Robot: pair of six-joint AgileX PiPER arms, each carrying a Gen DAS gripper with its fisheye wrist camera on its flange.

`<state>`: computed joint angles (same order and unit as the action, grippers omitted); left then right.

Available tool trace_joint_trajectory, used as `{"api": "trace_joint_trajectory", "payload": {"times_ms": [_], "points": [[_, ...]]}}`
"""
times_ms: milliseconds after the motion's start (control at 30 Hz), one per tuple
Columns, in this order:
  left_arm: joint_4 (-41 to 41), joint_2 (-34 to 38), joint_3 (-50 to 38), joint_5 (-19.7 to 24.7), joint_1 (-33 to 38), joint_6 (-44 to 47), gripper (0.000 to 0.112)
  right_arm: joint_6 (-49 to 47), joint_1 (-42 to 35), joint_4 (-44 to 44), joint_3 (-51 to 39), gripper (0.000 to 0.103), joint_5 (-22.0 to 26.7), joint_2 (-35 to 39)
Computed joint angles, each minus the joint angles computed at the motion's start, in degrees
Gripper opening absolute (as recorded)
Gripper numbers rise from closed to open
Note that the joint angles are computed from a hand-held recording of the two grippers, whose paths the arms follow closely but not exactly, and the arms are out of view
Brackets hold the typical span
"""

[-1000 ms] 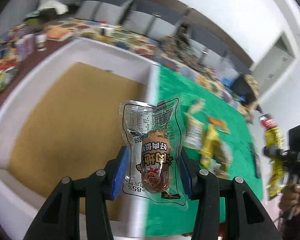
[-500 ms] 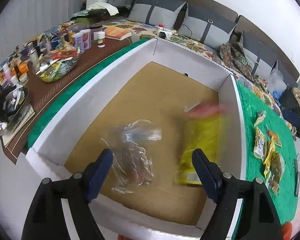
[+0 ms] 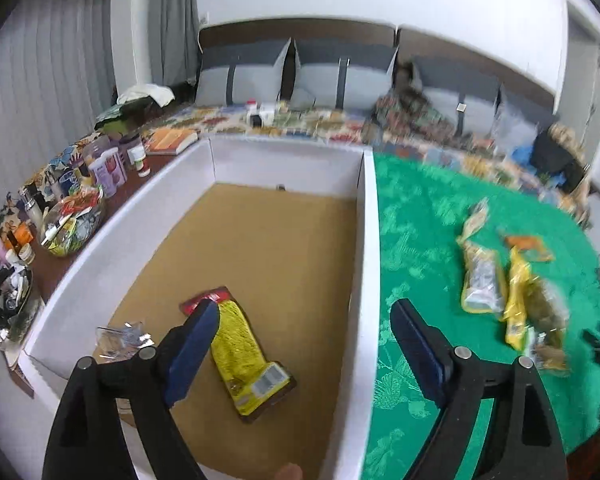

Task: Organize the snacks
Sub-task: 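Withdraw both tools from the box back toward the snack pile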

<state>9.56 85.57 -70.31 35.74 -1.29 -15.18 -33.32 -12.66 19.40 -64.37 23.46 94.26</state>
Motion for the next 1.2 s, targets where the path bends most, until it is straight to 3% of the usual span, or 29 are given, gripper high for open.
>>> {"api": "trace_joint_trajectory", "payload": {"times_ms": [133, 267, 500, 633, 700, 867, 933, 1033, 1200], "points": [[3.2, 5.5, -3.7, 4.8, -4.6, -5.2, 0.087, -2.9, -10.3, 2.0, -3.4, 0.078, 1.7, 4.5], [9.6, 6.4, -4.0, 7.0, -8.0, -10.6, 0.087, -5.0, -14.9, 4.1, -7.8, 0.078, 4.1, 9.4], [10.1, 6.6, -2.9, 8.9, -8.8, -13.5, 0.087, -3.9, -15.1, 4.3, -11.1, 0.078, 5.2, 12.8], [11.9, 6.6, -3.3, 9.3, -10.1, -14.2, 0.087, -3.6, -14.9, 3.9, -11.1, 0.083, 5.2, 13.0], [16.2, 5.4, -3.0, 9.7, -11.5, -19.3, 0.087, -5.4, -15.2, 5.4, -11.3, 0.088, 5.8, 13.4], [37.0, 0.2, -0.4, 14.1, -21.2, -40.1, 0.092, -5.5, -15.2, 5.2, -11.4, 0.088, 5.8, 13.6], [39.6, -1.5, 0.0, 14.8, -24.8, -42.7, 0.098, -5.5, -15.2, 5.2, -11.4, 0.088, 5.8, 13.6], [38.0, -2.4, -0.6, 14.2, -28.5, -42.4, 0.101, -5.6, -15.3, 5.3, -11.5, 0.088, 6.0, 13.6], [27.6, 1.8, -1.8, 9.8, -31.1, -39.2, 0.101, -5.5, -15.3, 5.3, -11.5, 0.088, 6.0, 13.6]]}}
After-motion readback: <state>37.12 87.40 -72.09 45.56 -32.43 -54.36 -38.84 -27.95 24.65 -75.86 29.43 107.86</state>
